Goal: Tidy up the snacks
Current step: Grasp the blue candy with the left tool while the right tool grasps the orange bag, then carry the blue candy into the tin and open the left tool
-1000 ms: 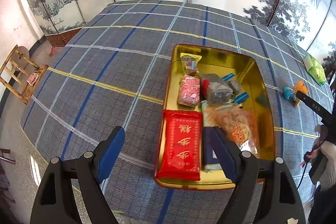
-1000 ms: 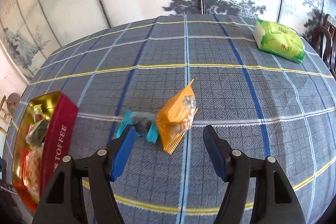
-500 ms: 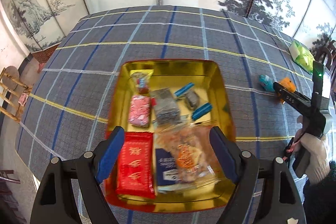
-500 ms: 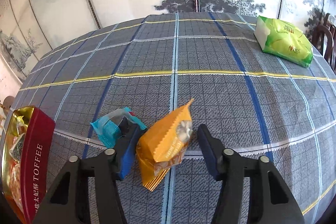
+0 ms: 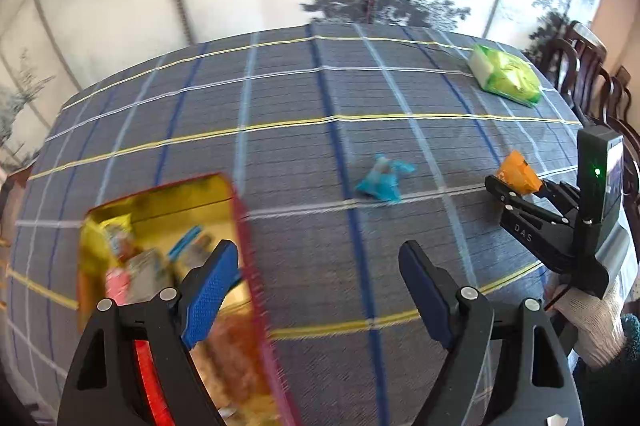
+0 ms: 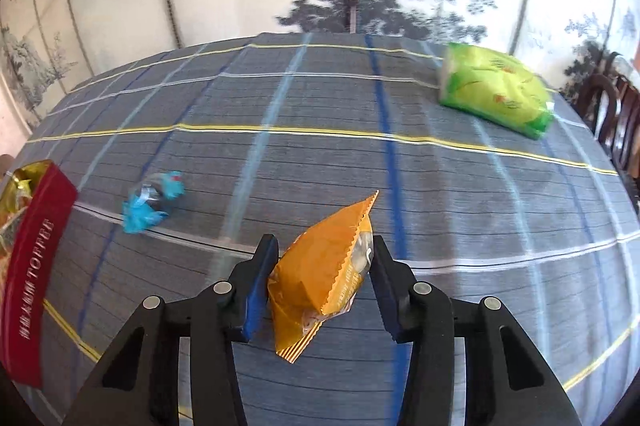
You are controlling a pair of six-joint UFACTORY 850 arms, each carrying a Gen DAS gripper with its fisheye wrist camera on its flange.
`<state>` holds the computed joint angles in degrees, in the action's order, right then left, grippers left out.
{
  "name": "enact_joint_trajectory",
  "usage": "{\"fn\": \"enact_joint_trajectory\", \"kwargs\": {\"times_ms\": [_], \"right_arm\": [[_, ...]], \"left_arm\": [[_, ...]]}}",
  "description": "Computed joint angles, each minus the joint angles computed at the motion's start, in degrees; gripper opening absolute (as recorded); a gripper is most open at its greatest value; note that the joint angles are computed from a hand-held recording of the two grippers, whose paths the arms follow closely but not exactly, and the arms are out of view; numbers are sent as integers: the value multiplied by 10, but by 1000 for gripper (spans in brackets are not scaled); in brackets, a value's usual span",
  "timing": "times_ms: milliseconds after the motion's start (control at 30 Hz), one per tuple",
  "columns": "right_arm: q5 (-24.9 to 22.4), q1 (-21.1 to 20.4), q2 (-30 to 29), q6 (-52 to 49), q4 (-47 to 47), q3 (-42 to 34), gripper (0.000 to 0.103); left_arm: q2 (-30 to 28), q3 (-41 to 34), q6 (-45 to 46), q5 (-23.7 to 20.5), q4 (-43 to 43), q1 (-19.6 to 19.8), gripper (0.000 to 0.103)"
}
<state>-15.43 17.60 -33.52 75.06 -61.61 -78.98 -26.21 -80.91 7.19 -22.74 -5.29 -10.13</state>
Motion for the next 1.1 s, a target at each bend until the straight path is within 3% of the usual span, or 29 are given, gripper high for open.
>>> {"fn": "enact_joint_trajectory", "kwargs": {"times_ms": [233,367,633,800,867,967,1100], "right_arm": [[12,-31,22,27,-15,38,45],[5,-31,23,16,-13,37,44],[12,-33,25,18,-17,41,46],[10,-32,24,19,-17,40,46],[10,-33,24,18,-17,40,46],[10,-32,23,19,-18,39,46],[10,-32,23,19,-17,39,46]], "left_arm": [[-78,-83,22,-29,-16,-20,79],[-110,-114,-1,-36,19,-27,76],[-162,-177,51,-68,-15,-28,73],[-195,-222,62,-90,-21,-33,57],[-204,-231,62,-96,-15,-35,39],[-200,-220,70,-91,-22,-36,24],[-179,-189,85,-88,-40,-35,22]]}}
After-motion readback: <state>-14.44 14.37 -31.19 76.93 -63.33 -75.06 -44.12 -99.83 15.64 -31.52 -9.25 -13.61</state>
